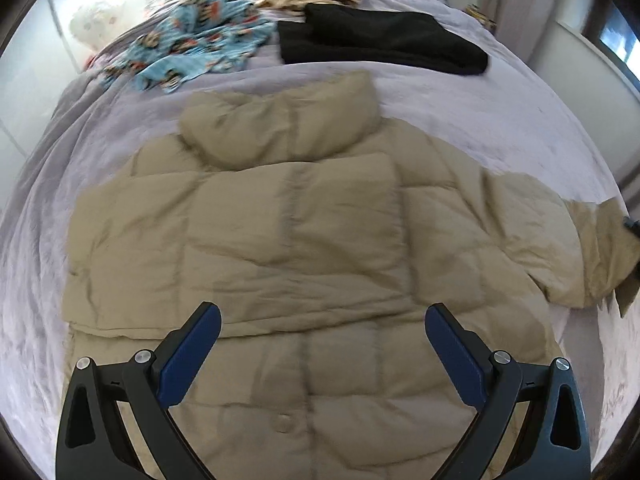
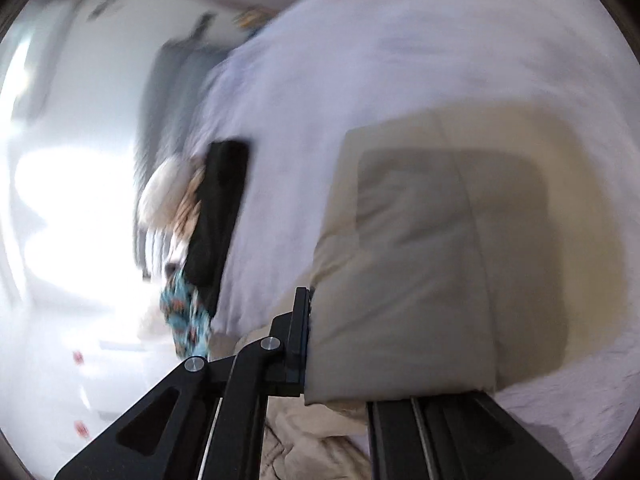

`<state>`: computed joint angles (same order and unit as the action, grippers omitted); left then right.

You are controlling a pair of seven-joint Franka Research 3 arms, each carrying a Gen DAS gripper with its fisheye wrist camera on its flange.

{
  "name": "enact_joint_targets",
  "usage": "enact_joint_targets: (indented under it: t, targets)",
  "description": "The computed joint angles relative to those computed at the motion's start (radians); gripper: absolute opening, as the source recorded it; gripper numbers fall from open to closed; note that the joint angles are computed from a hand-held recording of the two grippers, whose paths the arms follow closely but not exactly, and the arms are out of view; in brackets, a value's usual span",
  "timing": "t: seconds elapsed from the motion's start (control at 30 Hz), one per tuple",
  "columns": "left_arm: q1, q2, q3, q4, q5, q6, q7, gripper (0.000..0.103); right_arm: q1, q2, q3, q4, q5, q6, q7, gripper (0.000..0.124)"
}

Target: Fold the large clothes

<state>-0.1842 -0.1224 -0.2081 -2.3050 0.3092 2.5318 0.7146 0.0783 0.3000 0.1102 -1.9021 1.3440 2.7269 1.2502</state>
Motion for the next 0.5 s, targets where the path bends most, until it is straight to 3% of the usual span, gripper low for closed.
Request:
enact_joint_targets:
  t: [0.1,0.3,0.4,0.5]
  targets:
    - [0.019,-0.039,0.029,-0.058,-0.04,0.039,0.016,0.102,0.048,0.02,0.024,0.082,-0.09,0.005,-0.025,0.008]
    - [0.086,-0.133,0.061,-0.166,-0.022,0.091,0.003,0.102,0.222,0.126,0.048,0.295,-0.505,0.019,0.044,0.008]
    - [0.134,-0.162,0.071,-0.202,0.024,0.107,0.0,0.102,0.296,0.215,0.07,0.412,-0.73,-0.017,0.117,0.008]
    - [0.166,-0.17,0.088,-0.23,0.04,0.127,0.012,0.102,0.377,0.274,0.055,0.468,-0.827,-0.06,0.151,0.008]
